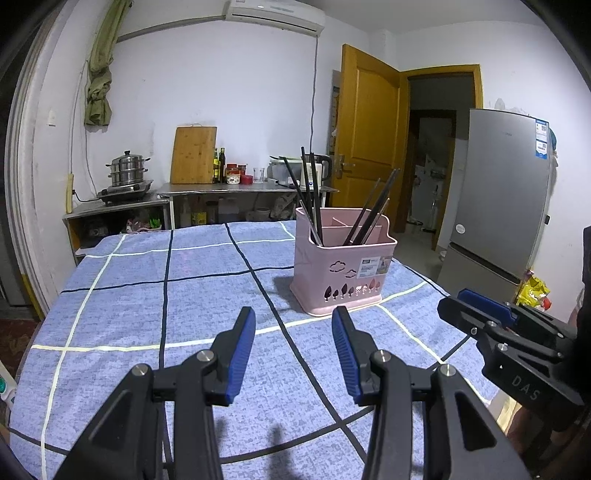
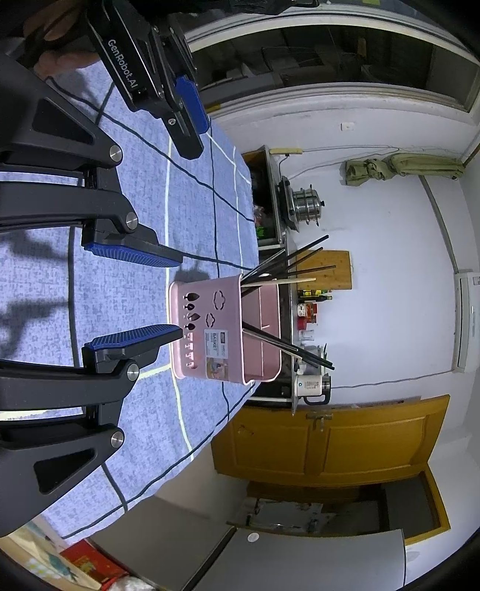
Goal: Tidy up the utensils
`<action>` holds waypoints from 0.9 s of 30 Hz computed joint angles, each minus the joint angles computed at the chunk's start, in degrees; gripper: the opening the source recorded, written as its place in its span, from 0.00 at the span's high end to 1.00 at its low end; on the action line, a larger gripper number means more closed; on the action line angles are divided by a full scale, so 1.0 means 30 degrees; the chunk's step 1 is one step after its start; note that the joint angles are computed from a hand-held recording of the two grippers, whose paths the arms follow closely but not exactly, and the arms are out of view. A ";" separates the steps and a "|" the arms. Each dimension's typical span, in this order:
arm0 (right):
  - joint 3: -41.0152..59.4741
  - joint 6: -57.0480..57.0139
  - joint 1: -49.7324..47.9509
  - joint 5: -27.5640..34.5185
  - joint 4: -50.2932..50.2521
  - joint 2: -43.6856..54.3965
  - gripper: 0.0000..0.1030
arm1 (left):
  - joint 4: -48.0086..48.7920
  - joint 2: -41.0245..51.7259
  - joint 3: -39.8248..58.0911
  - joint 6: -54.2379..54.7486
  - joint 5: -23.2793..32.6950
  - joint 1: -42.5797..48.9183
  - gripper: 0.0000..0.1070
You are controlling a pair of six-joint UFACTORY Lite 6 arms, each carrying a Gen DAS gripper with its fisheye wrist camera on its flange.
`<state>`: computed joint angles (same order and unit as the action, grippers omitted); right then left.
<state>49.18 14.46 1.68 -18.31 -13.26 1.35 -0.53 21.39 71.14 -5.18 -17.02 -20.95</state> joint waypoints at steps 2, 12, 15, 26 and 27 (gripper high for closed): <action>-0.0098 -0.0171 0.0028 -0.0036 0.0183 -0.0098 0.68 | -0.0226 -0.0051 -0.0126 0.0189 -0.0070 -0.0050 0.58; -0.0164 -0.0832 0.0115 0.0120 0.0827 -0.0282 0.68 | -0.0472 -0.0042 -0.0185 0.0286 -0.0010 -0.0180 0.56; -0.0240 -0.0897 0.0150 0.0201 0.0945 -0.0420 0.68 | -0.0869 -0.0071 -0.0256 0.0622 -0.0053 -0.0225 0.56; -0.0389 -0.1234 0.0210 0.0252 0.1238 -0.0584 0.68 | -0.1013 0.0012 -0.0188 0.0683 0.0058 -0.0140 0.54; -0.0389 -0.1234 0.0210 0.0252 0.1238 -0.0584 0.68 | -0.0815 0.0020 -0.0168 0.0453 0.0105 -0.0101 0.54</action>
